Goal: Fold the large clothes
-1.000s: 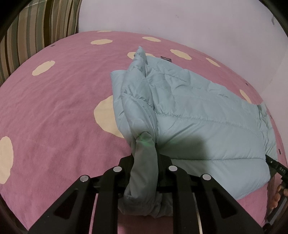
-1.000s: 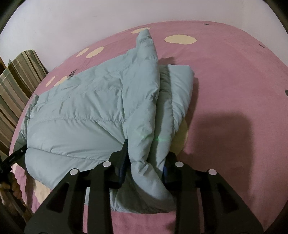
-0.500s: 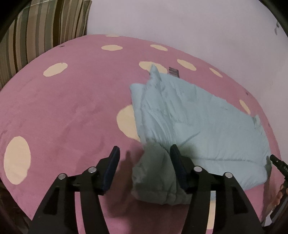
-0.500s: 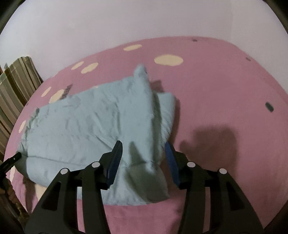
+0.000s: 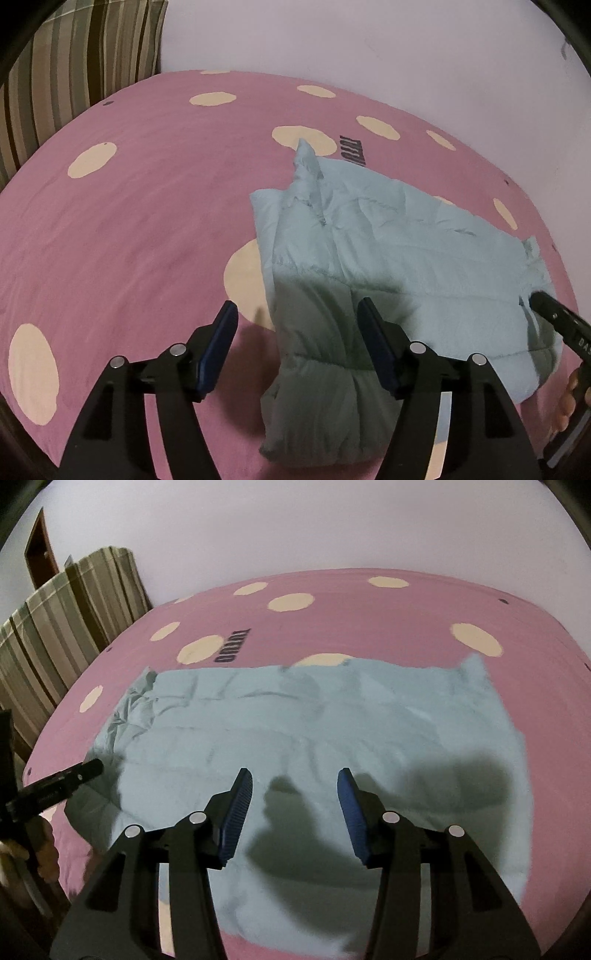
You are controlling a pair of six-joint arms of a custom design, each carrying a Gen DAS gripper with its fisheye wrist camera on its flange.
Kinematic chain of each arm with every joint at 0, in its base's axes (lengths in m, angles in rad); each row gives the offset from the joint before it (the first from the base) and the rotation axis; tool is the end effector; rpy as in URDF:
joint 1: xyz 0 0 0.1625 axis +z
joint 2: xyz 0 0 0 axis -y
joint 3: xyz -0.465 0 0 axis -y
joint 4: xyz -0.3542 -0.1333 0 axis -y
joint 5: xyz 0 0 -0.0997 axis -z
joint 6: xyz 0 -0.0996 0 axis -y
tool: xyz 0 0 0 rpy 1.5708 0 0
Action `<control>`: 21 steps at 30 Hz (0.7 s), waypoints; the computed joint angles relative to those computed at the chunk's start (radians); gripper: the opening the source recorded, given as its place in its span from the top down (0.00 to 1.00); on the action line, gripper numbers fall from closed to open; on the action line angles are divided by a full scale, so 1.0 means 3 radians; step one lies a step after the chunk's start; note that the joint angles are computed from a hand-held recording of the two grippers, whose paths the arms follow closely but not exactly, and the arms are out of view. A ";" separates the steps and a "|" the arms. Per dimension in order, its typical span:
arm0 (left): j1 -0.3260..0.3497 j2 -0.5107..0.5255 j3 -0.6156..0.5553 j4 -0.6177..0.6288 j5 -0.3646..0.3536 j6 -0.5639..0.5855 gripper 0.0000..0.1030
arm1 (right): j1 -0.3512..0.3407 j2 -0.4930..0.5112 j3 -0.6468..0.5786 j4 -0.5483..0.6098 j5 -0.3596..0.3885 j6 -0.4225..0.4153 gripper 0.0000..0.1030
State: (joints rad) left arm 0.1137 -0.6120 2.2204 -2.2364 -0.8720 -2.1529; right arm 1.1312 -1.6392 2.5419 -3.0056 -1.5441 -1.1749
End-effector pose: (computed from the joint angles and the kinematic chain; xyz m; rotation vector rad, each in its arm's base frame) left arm -0.3394 -0.2374 -0.0498 -0.3617 2.1817 -1.0278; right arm -0.0149 -0.3511 0.3131 0.9885 -2.5390 0.5397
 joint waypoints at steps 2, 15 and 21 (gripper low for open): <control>0.0042 0.0006 0.0007 -0.0021 -0.0011 0.0037 0.36 | 0.0121 0.0154 0.0060 -0.0191 -0.0096 0.0046 0.55; 0.0245 0.0019 0.0054 -0.0296 0.0060 0.0356 0.35 | 0.0158 0.0980 0.0371 -0.1510 -0.0448 -0.0107 0.54; 0.0251 -0.0012 0.0024 -0.0269 0.0073 0.0418 0.35 | 0.0120 0.1029 0.0413 -0.1637 -0.0435 -0.0168 0.54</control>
